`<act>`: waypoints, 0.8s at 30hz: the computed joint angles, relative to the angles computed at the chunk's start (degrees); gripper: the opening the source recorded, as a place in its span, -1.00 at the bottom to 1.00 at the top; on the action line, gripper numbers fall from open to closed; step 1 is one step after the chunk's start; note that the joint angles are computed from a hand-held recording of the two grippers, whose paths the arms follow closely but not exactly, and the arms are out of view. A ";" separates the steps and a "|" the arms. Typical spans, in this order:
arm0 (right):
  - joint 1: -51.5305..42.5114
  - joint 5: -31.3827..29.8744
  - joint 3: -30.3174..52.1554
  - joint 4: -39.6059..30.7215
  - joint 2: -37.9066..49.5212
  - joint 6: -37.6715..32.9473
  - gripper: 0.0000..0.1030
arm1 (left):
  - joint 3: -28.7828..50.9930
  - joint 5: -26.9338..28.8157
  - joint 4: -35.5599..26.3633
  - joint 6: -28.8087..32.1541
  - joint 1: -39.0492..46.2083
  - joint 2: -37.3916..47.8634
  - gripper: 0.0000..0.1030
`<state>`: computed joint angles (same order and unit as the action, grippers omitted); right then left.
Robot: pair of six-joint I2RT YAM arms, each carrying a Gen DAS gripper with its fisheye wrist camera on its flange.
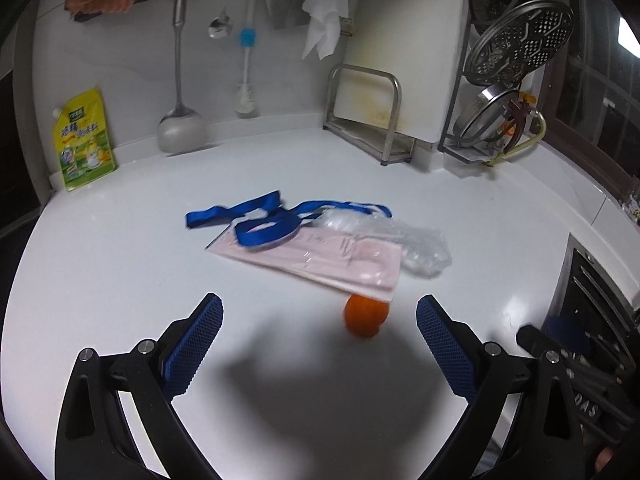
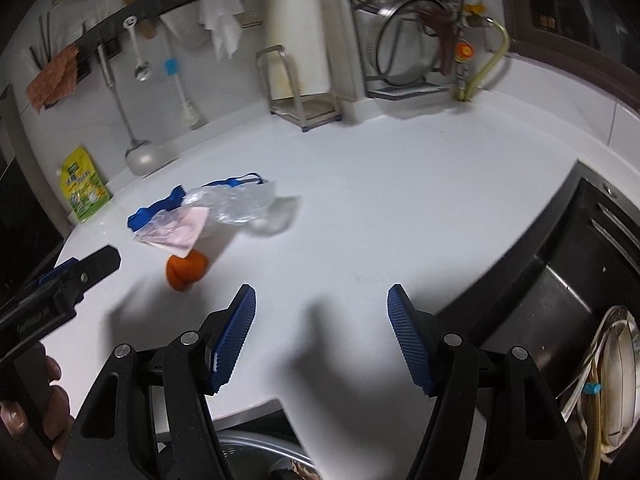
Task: Collect trash
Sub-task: 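Move both tools back over the counter toward the pink packaging and orange peel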
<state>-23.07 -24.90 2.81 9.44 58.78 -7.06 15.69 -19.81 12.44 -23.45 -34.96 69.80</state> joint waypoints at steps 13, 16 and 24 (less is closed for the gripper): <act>-9.53 -9.54 2.31 3.02 9.53 -5.30 0.28 | 15.65 -4.88 0.81 -1.41 -2.62 21.48 0.86; -10.71 -11.21 2.67 2.23 9.81 -5.89 0.28 | 18.08 -6.02 -1.00 -1.68 -2.35 23.94 0.86; -9.57 -11.24 2.38 1.80 8.79 -5.51 0.28 | 16.06 -7.31 -1.61 -2.10 -0.30 22.59 0.85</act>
